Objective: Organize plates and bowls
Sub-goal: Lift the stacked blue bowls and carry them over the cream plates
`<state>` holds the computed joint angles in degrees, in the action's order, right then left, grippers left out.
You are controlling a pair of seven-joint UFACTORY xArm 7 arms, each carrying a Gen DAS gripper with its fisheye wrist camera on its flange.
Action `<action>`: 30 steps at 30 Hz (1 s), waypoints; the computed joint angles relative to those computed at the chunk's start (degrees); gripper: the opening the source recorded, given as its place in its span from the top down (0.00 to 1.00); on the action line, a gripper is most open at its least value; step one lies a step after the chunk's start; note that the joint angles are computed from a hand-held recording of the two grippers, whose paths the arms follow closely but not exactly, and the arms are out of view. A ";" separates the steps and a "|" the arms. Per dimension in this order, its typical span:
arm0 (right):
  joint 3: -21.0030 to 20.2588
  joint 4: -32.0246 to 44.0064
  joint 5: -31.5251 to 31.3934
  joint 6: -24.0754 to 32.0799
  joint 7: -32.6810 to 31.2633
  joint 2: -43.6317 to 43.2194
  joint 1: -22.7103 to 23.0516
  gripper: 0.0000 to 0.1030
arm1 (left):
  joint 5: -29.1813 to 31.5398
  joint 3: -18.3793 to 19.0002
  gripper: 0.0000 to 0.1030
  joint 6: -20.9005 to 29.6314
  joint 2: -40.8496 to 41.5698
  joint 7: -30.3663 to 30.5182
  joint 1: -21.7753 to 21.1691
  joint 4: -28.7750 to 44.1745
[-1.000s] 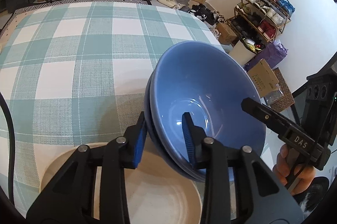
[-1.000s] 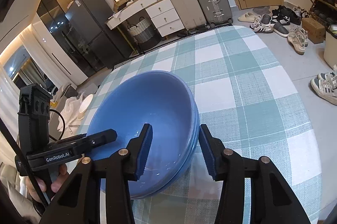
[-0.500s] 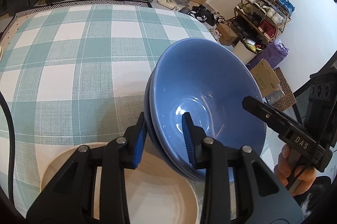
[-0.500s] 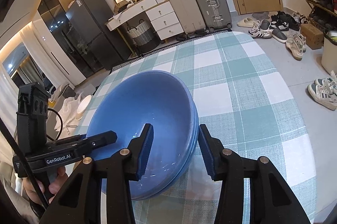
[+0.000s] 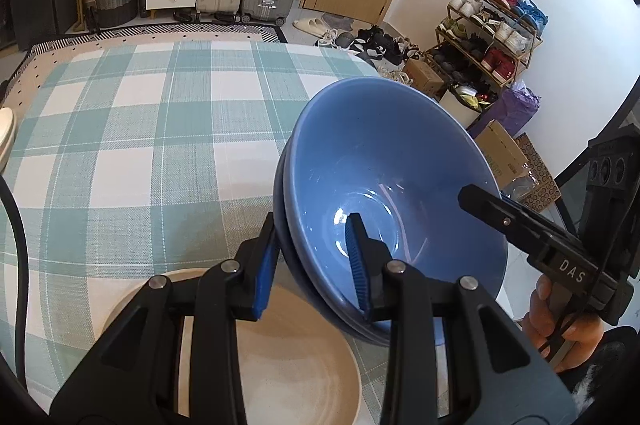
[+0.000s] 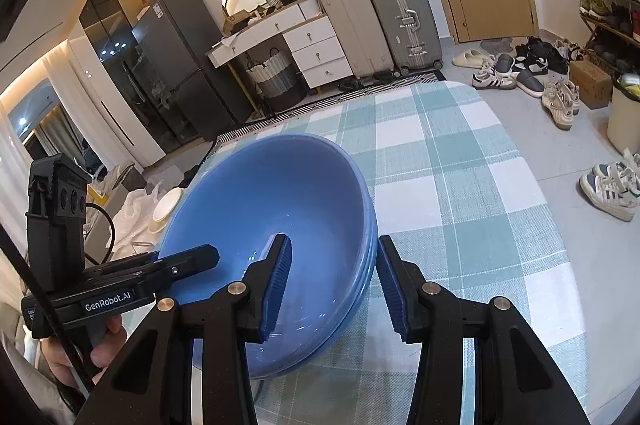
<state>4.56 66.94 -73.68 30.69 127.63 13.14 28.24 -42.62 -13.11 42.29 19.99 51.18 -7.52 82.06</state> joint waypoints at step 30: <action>0.48 11.81 4.08 5.66 -8.97 4.65 7.39 0.56 | -8.62 8.67 0.71 4.91 -16.26 9.26 3.52 -11.49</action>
